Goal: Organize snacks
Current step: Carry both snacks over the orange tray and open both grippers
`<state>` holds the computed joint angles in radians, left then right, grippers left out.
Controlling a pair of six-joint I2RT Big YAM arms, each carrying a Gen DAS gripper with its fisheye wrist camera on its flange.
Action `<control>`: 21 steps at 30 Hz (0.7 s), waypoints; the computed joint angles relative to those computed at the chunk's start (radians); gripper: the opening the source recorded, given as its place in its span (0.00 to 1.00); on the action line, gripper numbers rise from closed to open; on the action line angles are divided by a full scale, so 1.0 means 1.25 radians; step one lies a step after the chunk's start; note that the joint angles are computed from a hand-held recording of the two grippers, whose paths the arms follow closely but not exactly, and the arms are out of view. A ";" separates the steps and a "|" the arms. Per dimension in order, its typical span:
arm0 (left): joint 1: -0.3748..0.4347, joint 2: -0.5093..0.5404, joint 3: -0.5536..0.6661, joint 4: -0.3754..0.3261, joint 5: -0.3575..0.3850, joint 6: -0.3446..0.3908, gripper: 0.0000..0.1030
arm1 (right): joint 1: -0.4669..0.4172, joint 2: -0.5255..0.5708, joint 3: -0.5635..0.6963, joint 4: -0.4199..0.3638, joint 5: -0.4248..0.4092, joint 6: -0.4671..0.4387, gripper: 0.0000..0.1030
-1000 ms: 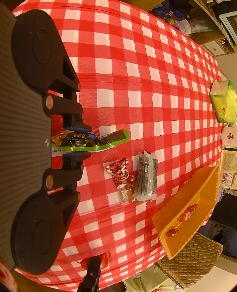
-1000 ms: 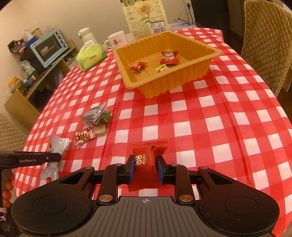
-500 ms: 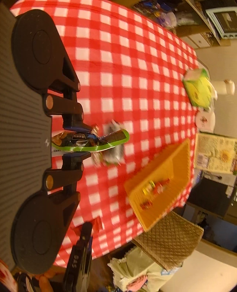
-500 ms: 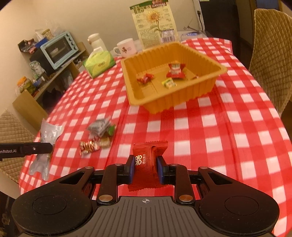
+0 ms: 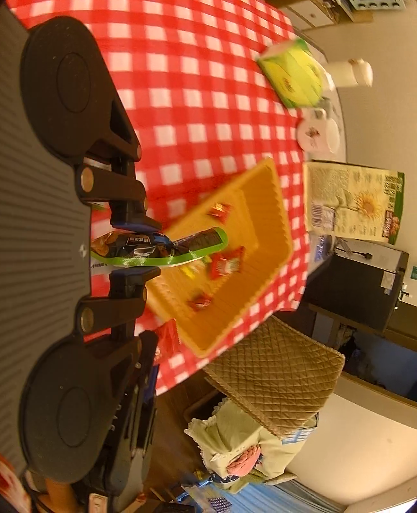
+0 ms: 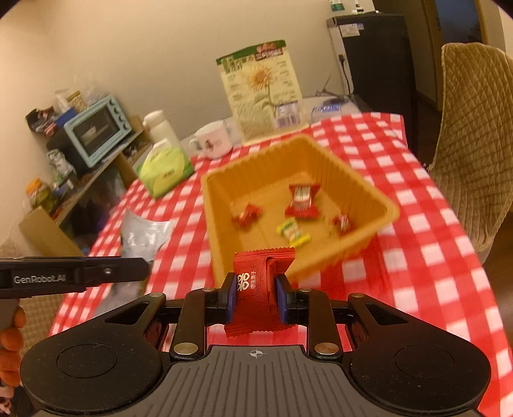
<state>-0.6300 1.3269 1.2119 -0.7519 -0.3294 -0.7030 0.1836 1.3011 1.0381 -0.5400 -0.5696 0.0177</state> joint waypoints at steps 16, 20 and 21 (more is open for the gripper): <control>0.110 0.189 0.169 0.021 0.079 0.024 0.19 | 0.026 0.193 0.187 0.027 0.077 0.050 0.25; 0.125 0.221 0.186 0.014 0.097 0.012 0.19 | 0.028 0.222 0.208 0.025 0.087 0.068 0.25; 0.128 0.228 0.188 0.012 0.101 0.006 0.19 | 0.028 0.227 0.212 0.025 0.089 0.071 0.25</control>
<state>-0.4698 1.6124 1.4474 -0.7366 -0.2034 -0.6961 0.2187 1.5852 1.3027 -0.5089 -0.4586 0.1065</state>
